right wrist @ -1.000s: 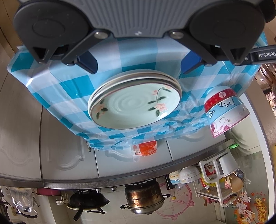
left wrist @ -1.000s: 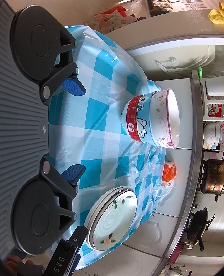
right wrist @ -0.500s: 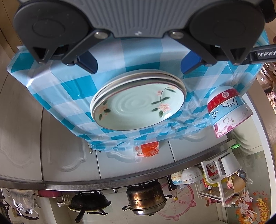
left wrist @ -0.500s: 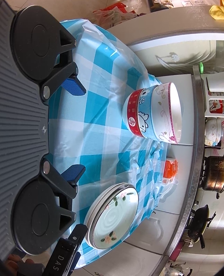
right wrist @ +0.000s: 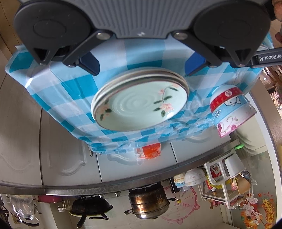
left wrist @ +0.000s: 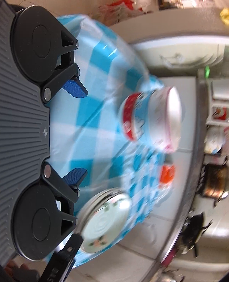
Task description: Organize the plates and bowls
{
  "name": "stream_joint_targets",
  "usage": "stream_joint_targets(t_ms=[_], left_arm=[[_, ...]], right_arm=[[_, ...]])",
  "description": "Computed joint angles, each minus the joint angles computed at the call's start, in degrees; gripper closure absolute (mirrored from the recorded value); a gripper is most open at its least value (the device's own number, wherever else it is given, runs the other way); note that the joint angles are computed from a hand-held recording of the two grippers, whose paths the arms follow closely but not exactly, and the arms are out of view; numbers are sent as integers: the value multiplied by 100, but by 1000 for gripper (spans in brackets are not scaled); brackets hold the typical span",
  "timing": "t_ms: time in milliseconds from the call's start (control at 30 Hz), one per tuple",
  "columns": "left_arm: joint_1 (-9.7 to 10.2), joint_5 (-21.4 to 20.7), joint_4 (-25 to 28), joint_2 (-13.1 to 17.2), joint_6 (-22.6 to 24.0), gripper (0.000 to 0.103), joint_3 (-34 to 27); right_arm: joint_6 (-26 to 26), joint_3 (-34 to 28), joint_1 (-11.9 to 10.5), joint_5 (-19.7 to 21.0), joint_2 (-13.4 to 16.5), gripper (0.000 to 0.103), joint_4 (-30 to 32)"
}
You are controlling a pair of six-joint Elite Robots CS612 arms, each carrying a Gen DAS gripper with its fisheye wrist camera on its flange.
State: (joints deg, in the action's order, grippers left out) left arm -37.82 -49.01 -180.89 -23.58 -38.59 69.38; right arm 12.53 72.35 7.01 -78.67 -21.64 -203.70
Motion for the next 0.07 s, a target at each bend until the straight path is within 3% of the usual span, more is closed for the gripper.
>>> stream_joint_targets(t_ms=[67], left_arm=[[19,309,-68,-26,-153,0,7]], right_arm=[[-38,-61,3,50,-10,1,-22]])
